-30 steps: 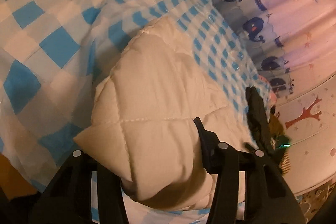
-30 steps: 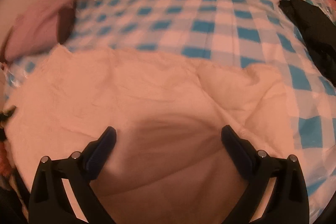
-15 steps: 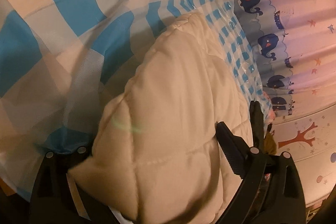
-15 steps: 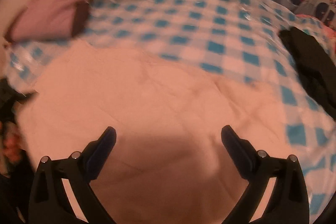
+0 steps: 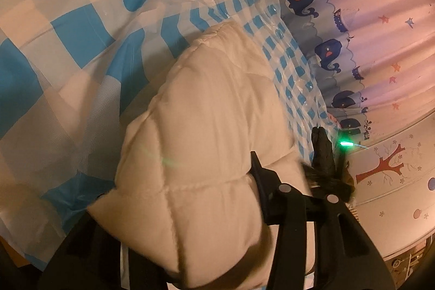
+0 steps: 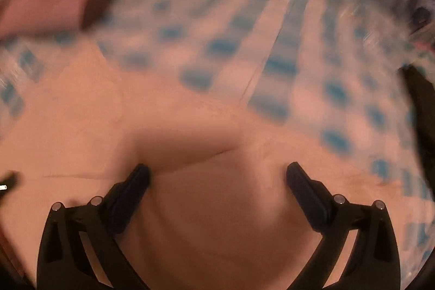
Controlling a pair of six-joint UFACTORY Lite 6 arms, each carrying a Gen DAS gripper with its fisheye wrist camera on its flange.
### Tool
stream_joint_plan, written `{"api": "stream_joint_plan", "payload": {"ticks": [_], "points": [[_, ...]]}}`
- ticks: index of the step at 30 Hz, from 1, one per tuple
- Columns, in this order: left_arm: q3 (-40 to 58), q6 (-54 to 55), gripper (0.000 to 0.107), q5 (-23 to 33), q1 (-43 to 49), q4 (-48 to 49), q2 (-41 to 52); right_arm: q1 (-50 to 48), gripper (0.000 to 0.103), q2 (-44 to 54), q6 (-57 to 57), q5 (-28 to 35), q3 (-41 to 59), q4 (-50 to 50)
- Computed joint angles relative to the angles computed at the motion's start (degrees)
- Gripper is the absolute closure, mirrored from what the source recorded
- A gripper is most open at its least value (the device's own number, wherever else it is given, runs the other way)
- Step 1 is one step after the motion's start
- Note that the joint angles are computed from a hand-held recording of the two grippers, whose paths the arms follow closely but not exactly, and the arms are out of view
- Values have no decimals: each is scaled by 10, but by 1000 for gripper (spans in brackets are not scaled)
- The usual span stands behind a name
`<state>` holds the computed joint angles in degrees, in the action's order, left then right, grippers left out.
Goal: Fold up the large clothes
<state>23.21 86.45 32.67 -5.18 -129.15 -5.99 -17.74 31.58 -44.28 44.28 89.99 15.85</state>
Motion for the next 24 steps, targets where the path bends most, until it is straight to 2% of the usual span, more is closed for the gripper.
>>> {"api": "stream_joint_plan", "payload": {"ticks": [2, 4, 7, 9, 11, 13, 14, 17, 19, 21, 23, 24], "points": [[4, -16, 52, -4, 2, 8, 11, -22, 7, -13, -18, 29, 16, 29], [13, -38, 35, -8, 6, 20, 30, -59, 7, -83, -81, 37, -31, 75], [29, -50, 26, -7, 4, 20, 53, -128, 7, -224, -204, 34, -159, 133], [39, -34, 26, -12, -7, -3, 66, -135, 6, -267, -251, -12, -252, 119], [37, -12, 41, 6, -11, -17, 68, -142, 6, -275, -277, -38, -294, 129], [32, 9, 57, -15, -24, -32, 52, -166, 6, -269, -267, 16, -254, 141], [28, 18, 59, -15, -24, -34, 48, -189, 6, -290, -290, 52, -245, 175], [26, 26, 63, -8, -20, -35, 45, -243, 6, -372, -359, 98, -288, 230], [28, 45, 64, -27, -34, -58, 37, -223, 6, -400, -355, 69, -350, 191], [24, 62, 65, -34, -45, -79, 25, -196, 6, -392, -371, -2, -419, 171], [20, 89, 67, -54, -58, -108, 11, -202, 6, -377, -340, 20, -395, 172], [18, 97, 68, -57, -60, -115, 8, -222, 6, -380, -335, 68, -370, 183]]}}
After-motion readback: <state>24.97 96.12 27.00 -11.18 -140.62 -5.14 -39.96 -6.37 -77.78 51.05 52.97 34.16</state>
